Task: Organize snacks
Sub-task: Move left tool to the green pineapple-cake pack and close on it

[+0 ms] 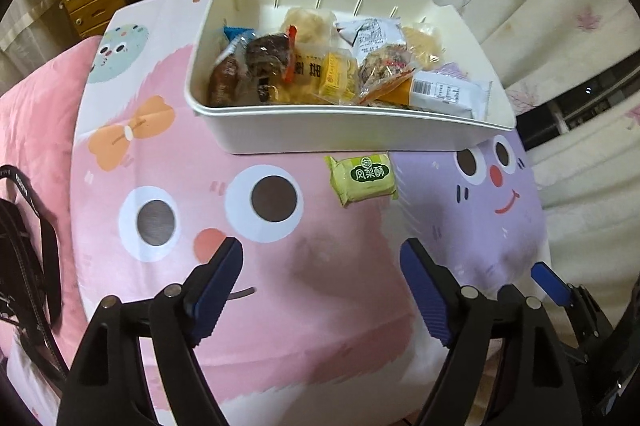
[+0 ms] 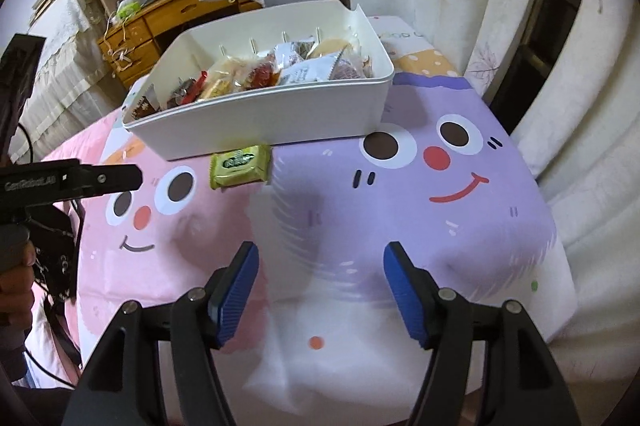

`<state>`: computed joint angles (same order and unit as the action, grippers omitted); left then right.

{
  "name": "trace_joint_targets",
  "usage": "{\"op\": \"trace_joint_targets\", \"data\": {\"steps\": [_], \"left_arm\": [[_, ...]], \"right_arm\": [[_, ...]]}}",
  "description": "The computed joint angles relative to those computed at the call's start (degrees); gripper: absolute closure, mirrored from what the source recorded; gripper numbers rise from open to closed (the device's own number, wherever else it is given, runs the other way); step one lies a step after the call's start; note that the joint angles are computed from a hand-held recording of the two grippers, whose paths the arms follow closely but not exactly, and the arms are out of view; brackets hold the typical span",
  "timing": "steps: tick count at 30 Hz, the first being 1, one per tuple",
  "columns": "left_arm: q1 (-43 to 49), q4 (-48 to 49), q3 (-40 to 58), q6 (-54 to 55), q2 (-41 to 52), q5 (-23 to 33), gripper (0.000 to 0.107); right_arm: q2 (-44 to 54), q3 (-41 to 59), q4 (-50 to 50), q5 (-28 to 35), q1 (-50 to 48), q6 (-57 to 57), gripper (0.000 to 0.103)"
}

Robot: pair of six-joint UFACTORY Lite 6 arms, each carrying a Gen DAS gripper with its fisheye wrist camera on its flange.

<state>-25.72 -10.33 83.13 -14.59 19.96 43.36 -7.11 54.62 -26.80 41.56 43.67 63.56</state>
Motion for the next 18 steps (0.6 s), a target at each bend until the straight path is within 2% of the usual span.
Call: {"op": "trace_joint_targets", "data": {"steps": [5, 11, 18], "left_arm": [[-3.64, 2.92, 7.14, -8.31, 7.95, -0.82, 0.025], [-6.91, 6.12, 17.2, -18.05, 18.14, -0.34, 0.025], [-8.94, 10.58, 27.7, -26.23, 27.9, 2.0, 0.025]], "right_arm": [[0.17, -1.19, 10.39, -4.88, -9.73, -20.65, 0.037], [4.19, 0.77, 23.62, -7.72, -21.38, -48.0, 0.037], [11.16, 5.54, 32.41, -7.69, -31.17, -67.55, 0.037]]}}
